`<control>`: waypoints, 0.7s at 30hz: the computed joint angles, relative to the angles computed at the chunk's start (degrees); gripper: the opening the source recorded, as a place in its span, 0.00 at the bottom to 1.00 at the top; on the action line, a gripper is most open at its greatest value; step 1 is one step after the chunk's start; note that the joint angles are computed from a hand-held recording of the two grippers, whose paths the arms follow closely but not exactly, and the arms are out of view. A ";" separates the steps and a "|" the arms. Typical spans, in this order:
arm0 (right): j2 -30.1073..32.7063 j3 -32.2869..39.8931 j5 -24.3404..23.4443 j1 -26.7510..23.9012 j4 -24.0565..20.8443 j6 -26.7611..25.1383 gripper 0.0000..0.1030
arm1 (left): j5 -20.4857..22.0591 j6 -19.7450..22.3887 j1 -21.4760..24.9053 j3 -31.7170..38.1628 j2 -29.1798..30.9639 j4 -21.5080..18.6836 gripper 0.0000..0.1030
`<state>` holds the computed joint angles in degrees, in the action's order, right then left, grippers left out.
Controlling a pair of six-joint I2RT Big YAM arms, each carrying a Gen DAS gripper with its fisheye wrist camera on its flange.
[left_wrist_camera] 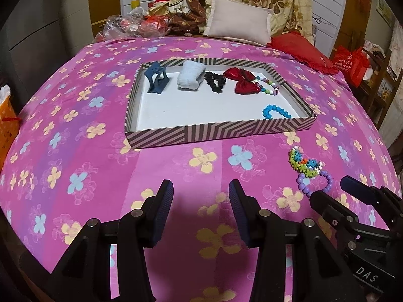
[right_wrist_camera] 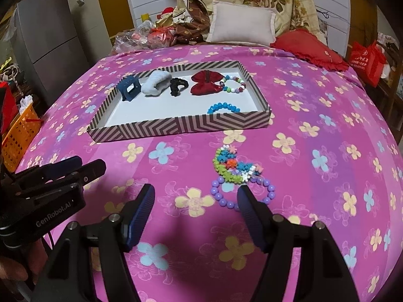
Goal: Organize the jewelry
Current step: 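Move the left gripper to the flower-bead bracelet while the right moves to the purple bracelet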
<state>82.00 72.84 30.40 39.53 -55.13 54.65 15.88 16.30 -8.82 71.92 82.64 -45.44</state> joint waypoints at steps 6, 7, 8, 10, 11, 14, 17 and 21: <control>-1.21 -1.67 -0.20 -0.61 0.29 0.92 0.69 | -0.24 -0.11 -0.98 -0.34 0.25 -0.19 0.35; -1.45 -2.06 -0.31 -0.77 0.27 1.23 0.69 | -0.36 -0.07 -1.21 -0.40 0.33 -0.26 0.35; -1.59 -2.29 -0.34 -0.83 0.28 1.42 0.69 | -0.44 -0.04 -1.44 -0.47 0.37 -0.28 0.35; -2.10 -3.03 -0.52 -1.08 0.43 1.77 0.69 | -0.64 0.00 -1.81 -0.60 0.41 -0.18 0.35; -2.37 -3.39 -0.54 -1.17 0.46 2.02 0.69 | -0.77 0.04 -2.04 -0.63 0.48 -0.20 0.35; -2.92 -4.10 -0.50 -1.44 0.35 2.30 0.69 | -1.05 0.04 -2.52 -0.55 0.76 -0.25 0.35; -3.48 -4.91 -0.54 -1.72 0.23 2.76 0.69 | -1.27 -0.05 -3.12 -0.60 1.07 -0.36 0.35; -4.26 -6.17 -0.94 -2.18 0.23 3.59 0.69 | -1.53 0.15 -3.67 -0.80 1.36 -0.27 0.35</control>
<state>77.74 66.68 29.45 37.35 -54.90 58.25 14.35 16.45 -12.49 71.12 84.00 -45.71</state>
